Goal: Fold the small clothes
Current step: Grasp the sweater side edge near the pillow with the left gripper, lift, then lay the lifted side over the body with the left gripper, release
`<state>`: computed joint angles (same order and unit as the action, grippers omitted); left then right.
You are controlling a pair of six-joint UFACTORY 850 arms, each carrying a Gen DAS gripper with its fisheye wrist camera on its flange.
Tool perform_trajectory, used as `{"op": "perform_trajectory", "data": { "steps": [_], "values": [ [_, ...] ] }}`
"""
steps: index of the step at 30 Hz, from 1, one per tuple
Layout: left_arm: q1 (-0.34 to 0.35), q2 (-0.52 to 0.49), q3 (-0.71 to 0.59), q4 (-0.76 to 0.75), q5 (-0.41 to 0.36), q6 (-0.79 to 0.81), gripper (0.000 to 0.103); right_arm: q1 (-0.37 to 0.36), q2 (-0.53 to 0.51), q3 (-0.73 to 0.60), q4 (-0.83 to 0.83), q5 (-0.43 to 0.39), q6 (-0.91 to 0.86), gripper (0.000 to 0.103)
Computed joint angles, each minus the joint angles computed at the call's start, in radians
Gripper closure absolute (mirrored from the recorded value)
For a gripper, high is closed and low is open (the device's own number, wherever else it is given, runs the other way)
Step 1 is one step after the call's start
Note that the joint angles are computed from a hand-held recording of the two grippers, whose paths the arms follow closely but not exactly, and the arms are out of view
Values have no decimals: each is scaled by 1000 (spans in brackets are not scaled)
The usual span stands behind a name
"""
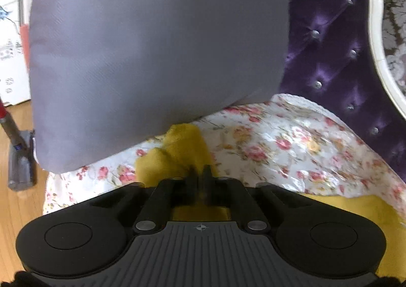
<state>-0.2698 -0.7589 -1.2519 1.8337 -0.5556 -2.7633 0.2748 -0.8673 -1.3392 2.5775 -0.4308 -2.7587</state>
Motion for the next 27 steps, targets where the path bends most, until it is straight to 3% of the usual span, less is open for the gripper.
{"op": "perform_trajectory", "data": {
  "steps": [8, 14, 23, 27],
  "values": [
    [-92, 85, 27, 140, -100, -24, 100, -11, -2, 5, -41, -36, 48, 0],
    [-177, 110, -46, 250, -108, -4, 100, -48, -9, -9, -226, -98, 279, 0],
    [-271, -74, -361, 319, 57, 62, 100, -110, 43, 54, -302, -176, 386, 1],
    [-298, -212, -548, 221, 158, 192, 99, -141, 63, 92, -305, -184, 389, 1]
  ]
}}
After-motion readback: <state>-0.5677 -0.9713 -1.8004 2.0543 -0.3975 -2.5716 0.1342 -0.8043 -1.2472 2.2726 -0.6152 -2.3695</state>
